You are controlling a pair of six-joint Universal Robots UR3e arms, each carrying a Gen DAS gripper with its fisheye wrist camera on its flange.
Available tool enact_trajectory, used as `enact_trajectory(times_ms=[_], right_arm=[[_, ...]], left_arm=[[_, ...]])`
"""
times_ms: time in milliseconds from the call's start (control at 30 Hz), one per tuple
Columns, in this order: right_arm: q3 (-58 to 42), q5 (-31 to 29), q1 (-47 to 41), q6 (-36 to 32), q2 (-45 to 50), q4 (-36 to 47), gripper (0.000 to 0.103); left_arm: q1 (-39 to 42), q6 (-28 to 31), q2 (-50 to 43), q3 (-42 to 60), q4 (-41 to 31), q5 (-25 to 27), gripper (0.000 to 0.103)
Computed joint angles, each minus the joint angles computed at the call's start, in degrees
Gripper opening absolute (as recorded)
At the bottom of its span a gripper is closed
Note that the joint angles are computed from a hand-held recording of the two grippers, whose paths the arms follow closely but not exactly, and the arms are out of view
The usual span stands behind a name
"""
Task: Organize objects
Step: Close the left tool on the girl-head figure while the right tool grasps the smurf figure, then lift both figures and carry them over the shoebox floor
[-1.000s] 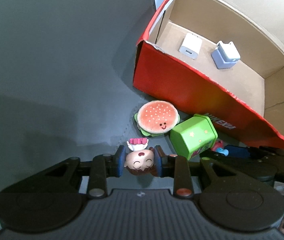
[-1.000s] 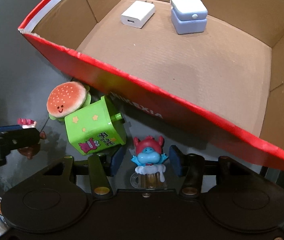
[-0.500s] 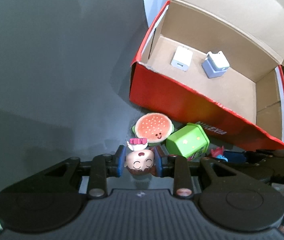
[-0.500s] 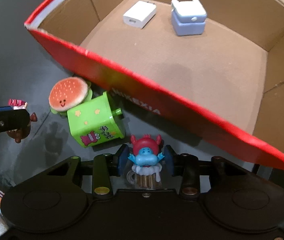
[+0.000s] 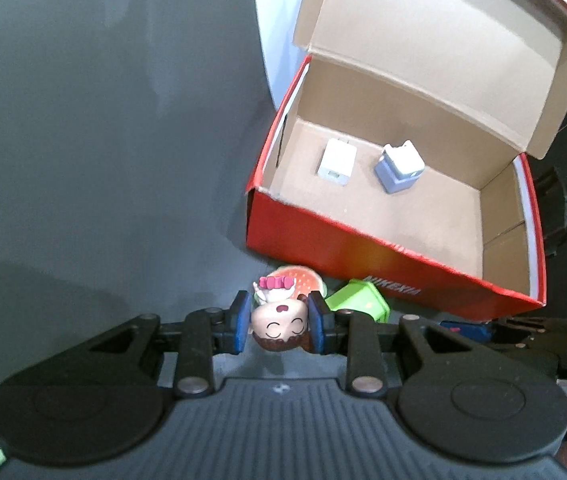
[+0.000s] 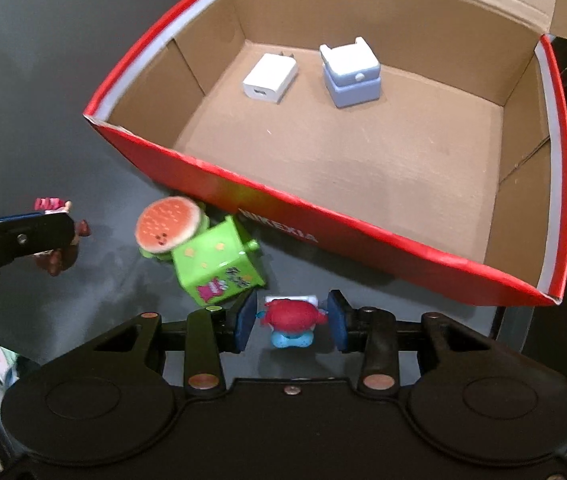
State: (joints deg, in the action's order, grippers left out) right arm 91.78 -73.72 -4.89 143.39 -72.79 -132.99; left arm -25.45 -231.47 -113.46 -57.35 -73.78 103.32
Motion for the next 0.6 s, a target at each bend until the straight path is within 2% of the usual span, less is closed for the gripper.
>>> enact_trajectory(times_ms=[367,600], right_arm=[[0.36,9.2,-4.2,1.01,-6.22,5.37,0.038],[-0.6,12.43,-6.78,1.52,-7.31,7.05,0.038]], left_arm=[[-0.28,3.7,-0.98,5.85,-2.33,1.56,0.029],[-0.08,6.77,-2.62,10.9,-3.65,1.72,0.029]])
